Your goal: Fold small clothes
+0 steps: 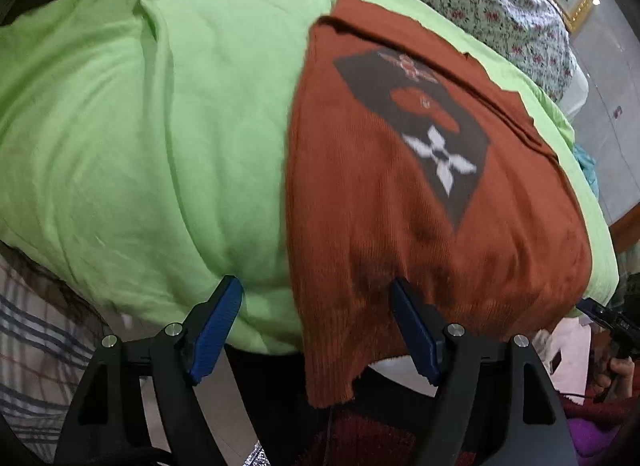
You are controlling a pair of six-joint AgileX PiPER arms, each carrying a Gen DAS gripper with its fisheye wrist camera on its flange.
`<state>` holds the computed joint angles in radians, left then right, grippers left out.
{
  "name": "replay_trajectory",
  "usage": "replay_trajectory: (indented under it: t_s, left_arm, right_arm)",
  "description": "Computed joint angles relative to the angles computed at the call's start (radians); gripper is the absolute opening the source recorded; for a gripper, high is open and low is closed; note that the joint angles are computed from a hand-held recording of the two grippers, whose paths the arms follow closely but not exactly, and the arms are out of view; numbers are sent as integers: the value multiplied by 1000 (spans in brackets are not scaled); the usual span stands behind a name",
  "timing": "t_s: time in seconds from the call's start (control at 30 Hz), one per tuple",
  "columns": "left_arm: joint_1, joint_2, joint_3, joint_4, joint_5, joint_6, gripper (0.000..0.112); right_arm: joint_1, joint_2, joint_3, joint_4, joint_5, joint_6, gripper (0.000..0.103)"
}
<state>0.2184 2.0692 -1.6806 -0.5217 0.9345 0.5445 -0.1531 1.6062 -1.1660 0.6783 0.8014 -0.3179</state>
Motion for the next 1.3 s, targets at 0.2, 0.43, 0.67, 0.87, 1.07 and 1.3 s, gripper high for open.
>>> replay_trajectory:
  t_s: [0.2,0.43,0.67,0.87,1.07,1.3]
  left_arm:
    - [2,4,26,-18,-6,54,78]
    - [-5,33,-37,7,64,68,74]
    - [5,16,-69,-15,132,106,7]
    - [60,-36,-57,-168,189,205,6]
    - [83,-32,-151,-276,231,203,5]
    - [77,106,-456,-288,258,55,5]
  right_arm:
    - [18,54,31,86,-41,-100,48]
    - [35,76,75,200,-104,-217,50]
    - [8,51,94,248,-43,-292,9]
    - [-30,1,79,358,108,-463,8]
    - [-106,-9,42,526,222,-567,8]
    - [-145,11,-36,634,189,-580,8]
